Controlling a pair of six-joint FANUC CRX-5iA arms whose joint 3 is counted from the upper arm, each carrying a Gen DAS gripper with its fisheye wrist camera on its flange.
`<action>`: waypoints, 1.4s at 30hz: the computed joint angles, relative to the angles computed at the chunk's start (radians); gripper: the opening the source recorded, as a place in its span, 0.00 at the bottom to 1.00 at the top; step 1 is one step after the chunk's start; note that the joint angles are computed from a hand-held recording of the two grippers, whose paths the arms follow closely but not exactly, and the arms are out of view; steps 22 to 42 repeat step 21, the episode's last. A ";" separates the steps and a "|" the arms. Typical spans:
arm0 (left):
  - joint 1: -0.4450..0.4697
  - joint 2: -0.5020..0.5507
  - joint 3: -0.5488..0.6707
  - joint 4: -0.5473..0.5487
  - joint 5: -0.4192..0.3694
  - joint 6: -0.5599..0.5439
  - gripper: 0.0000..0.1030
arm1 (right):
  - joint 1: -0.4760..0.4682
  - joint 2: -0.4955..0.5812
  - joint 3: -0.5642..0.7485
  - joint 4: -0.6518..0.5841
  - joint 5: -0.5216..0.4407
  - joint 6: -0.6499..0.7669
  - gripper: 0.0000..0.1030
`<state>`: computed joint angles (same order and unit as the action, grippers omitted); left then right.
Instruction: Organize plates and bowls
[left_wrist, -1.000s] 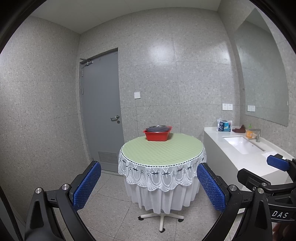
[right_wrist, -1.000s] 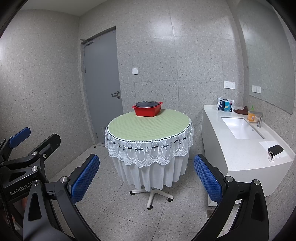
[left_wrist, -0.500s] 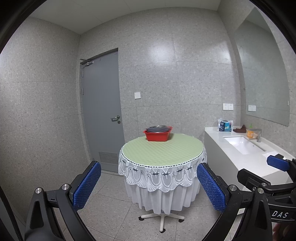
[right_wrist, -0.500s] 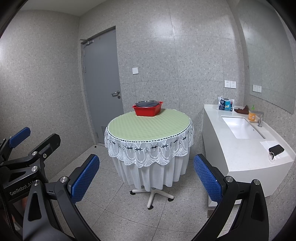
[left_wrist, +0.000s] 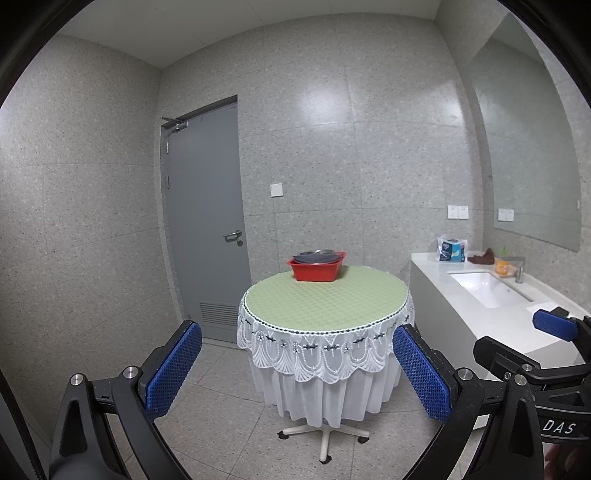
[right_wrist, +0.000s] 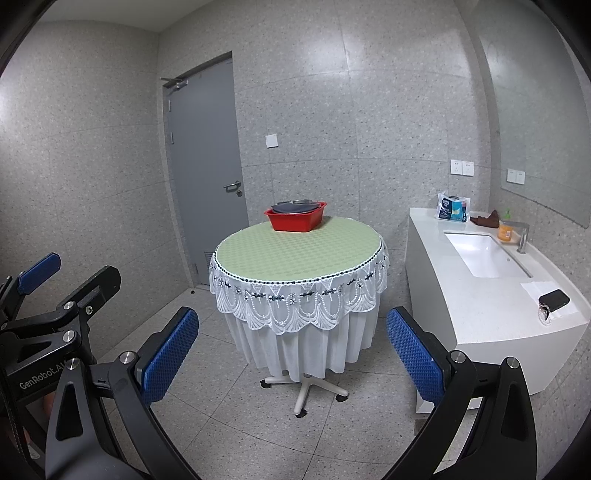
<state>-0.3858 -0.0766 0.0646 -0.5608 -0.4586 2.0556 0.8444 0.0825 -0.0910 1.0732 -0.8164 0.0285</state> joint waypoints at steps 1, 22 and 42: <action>-0.003 0.002 0.004 -0.006 -0.003 0.005 0.99 | -0.003 0.000 -0.001 -0.001 0.005 0.003 1.00; -0.092 0.095 0.143 -0.125 -0.127 0.103 0.99 | -0.067 -0.010 -0.010 -0.057 0.096 0.062 1.00; -0.092 0.095 0.143 -0.125 -0.127 0.103 0.99 | -0.067 -0.010 -0.010 -0.057 0.096 0.062 1.00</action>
